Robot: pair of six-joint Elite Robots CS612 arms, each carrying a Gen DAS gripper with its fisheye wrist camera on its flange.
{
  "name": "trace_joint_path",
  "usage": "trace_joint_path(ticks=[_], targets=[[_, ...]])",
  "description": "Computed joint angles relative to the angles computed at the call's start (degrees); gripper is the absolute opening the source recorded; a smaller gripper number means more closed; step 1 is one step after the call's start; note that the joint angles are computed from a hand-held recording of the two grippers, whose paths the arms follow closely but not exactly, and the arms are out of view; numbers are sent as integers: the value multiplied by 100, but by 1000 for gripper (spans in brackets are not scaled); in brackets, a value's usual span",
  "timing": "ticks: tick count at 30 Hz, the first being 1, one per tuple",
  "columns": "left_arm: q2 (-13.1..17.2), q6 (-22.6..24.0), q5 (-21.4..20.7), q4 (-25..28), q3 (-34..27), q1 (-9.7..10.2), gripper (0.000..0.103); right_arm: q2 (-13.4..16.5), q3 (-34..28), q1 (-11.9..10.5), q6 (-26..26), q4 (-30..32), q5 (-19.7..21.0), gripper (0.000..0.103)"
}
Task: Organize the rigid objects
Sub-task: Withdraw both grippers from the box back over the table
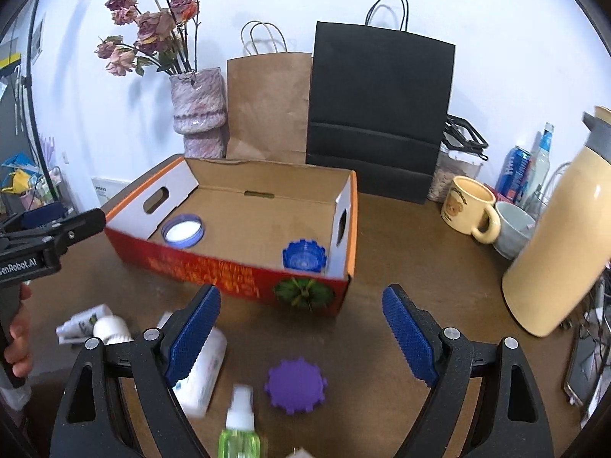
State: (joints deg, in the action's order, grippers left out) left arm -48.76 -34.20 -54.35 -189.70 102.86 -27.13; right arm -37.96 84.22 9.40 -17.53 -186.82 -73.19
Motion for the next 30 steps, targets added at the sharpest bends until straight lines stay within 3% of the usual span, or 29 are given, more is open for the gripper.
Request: trace_joint_path(ticks=[17,20,30], targets=[[-191,-320,148,-223,707,-255,103,-323,1015,-247,-72,-588,65,91],[-199,-427,338,-239,821,-317,103,-354,1144,-286,-87,-641,46,91],[-172,-311,326,-512,1081,-451,103,-380,1432,-414,-204,-689,-25,91]])
